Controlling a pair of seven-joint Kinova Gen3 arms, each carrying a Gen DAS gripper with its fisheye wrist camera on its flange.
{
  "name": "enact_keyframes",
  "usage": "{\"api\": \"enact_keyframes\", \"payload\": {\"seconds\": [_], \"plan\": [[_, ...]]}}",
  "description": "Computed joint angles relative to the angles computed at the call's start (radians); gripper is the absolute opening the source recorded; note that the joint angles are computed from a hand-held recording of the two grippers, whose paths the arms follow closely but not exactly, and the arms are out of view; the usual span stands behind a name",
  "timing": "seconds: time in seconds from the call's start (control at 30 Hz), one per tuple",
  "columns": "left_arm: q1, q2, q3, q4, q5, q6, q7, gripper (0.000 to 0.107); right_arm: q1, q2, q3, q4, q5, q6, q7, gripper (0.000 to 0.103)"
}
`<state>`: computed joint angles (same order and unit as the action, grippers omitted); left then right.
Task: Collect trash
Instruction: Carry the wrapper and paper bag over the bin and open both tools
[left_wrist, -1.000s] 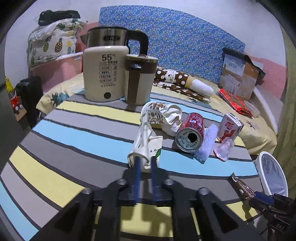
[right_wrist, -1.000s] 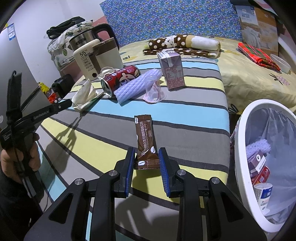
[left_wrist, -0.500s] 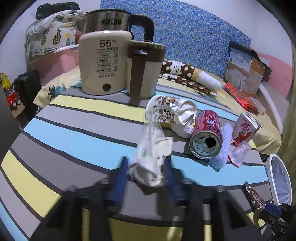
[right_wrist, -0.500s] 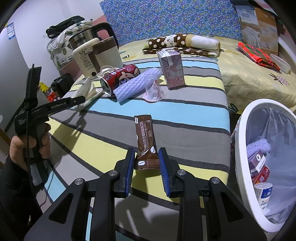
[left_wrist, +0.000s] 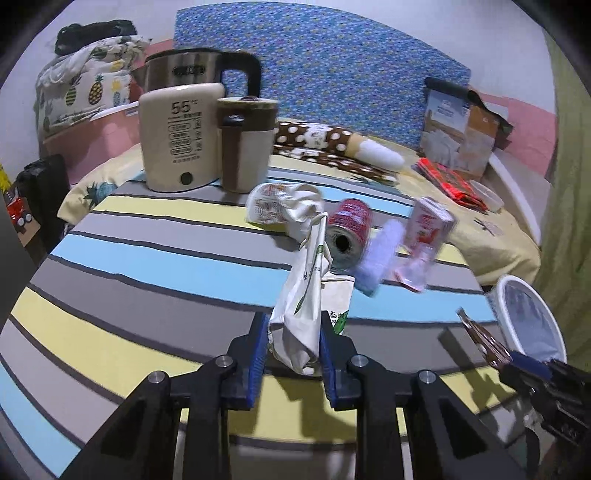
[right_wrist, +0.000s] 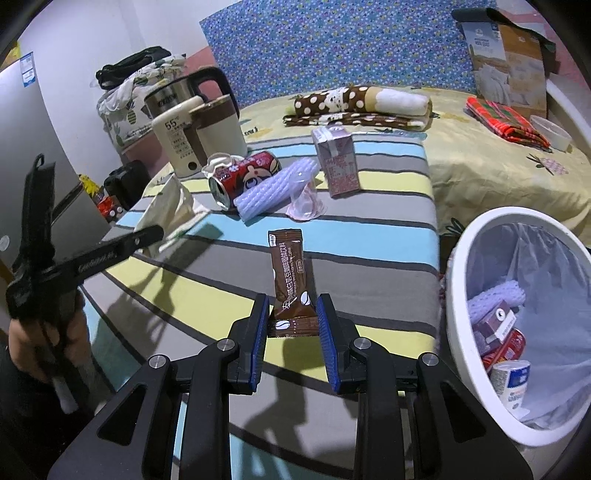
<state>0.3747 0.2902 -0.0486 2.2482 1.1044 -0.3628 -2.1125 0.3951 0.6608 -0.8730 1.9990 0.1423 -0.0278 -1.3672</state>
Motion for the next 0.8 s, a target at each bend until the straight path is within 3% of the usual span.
{"api": "enact_keyframes", "payload": {"seconds": [0.4, 0.8], "plan": [[0.090, -0.012, 0.064, -0.048, 0.053, 0.035, -0.086, 0.027, 0.101, -0.070, -0.011, 0.093, 0.058, -0.075, -0.106, 0.029], [0.208, 0.058, 0.047, -0.202, 0.109, 0.116, -0.227, 0.027, 0.164, -0.138, 0.076, 0.159, 0.153, -0.149, -0.282, 0.029]]}}
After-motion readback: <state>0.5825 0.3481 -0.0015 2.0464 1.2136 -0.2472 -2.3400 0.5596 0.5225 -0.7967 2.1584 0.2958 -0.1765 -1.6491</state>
